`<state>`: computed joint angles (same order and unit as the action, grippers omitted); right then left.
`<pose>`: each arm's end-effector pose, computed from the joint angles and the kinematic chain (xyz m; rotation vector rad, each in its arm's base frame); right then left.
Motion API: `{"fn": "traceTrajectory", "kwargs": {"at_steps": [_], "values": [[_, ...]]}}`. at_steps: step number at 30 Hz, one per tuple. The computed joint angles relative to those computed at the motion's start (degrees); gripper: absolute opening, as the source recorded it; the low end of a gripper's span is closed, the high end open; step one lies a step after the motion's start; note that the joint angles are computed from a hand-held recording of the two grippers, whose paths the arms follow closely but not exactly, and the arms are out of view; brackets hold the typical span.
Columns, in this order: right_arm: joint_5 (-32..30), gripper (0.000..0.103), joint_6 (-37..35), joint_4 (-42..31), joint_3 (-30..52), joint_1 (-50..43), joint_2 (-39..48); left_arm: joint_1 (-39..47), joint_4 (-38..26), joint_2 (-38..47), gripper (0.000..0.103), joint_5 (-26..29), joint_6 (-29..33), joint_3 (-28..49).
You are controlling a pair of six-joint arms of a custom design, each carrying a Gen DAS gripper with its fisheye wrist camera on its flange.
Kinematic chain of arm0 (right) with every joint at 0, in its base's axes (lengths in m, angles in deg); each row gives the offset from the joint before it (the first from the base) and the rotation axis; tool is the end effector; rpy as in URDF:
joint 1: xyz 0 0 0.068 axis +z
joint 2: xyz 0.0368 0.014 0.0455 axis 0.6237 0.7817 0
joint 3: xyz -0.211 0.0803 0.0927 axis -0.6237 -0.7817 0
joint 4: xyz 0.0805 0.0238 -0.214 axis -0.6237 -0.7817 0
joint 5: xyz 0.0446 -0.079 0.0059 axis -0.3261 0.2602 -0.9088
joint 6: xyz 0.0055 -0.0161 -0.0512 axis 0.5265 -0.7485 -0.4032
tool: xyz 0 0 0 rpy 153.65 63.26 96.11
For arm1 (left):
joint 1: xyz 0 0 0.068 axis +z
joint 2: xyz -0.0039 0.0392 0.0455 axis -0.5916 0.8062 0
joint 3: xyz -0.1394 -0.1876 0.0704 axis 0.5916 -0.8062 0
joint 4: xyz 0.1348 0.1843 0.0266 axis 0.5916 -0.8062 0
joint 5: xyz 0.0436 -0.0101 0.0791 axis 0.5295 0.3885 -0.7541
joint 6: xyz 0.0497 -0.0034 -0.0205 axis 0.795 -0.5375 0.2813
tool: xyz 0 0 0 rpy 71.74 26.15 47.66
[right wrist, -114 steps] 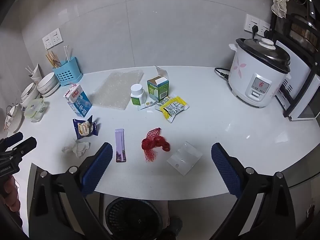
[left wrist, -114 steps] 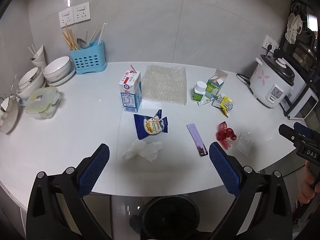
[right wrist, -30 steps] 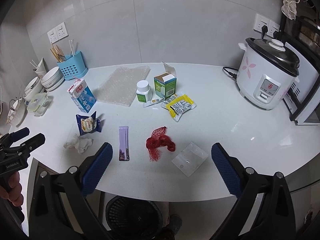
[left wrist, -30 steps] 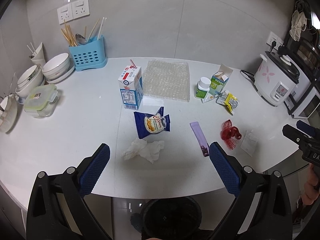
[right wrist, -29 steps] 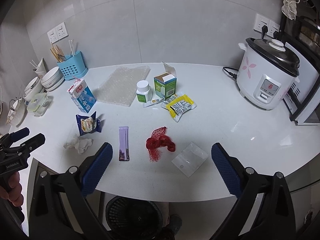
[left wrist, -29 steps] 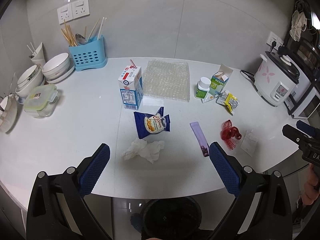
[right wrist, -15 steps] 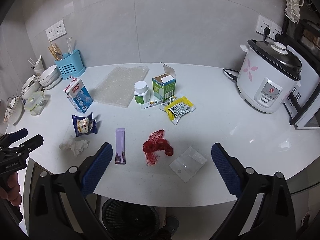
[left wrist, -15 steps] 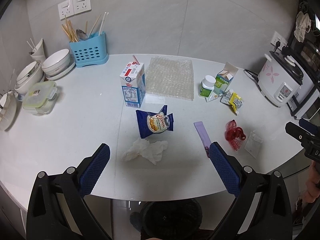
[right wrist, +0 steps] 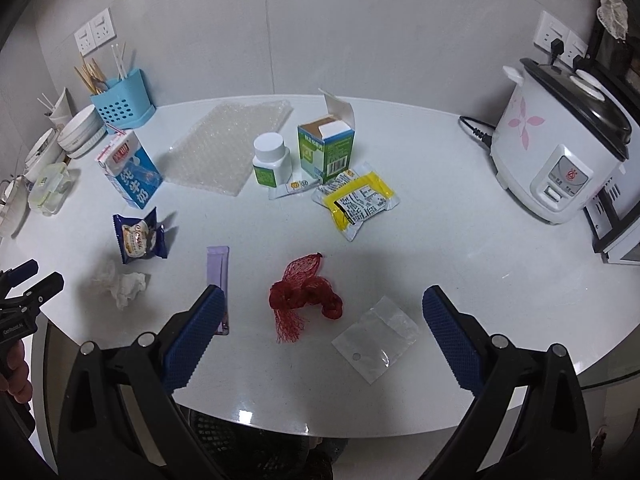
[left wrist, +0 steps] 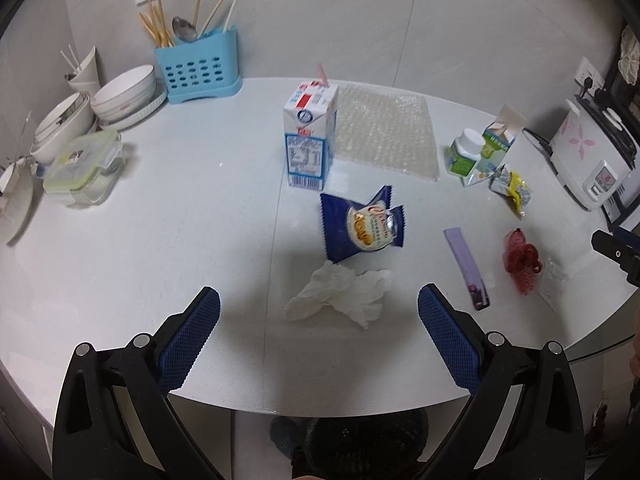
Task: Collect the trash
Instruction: 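Grasp the white tissue with the left gripper while the right gripper grasps the red mesh bag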
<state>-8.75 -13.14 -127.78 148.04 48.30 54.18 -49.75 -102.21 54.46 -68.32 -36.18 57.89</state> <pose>0.2339 0.0361 0.3111 -0.0407 2.5840 -0.0364 0.2161 -0.0494 0.2832 0.0155 2.5772 -0.0820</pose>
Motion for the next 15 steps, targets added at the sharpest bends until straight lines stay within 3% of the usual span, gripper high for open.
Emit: {"fn": "traceTrajectory", "kwargs": {"at_steps": [15], "values": [[0.0, 0.094, -0.9, 6.5, -1.1, -0.8, 12.3, 0.6, 10.2, 12.3, 0.097, 1.4, 3.9, -4.2]]}}
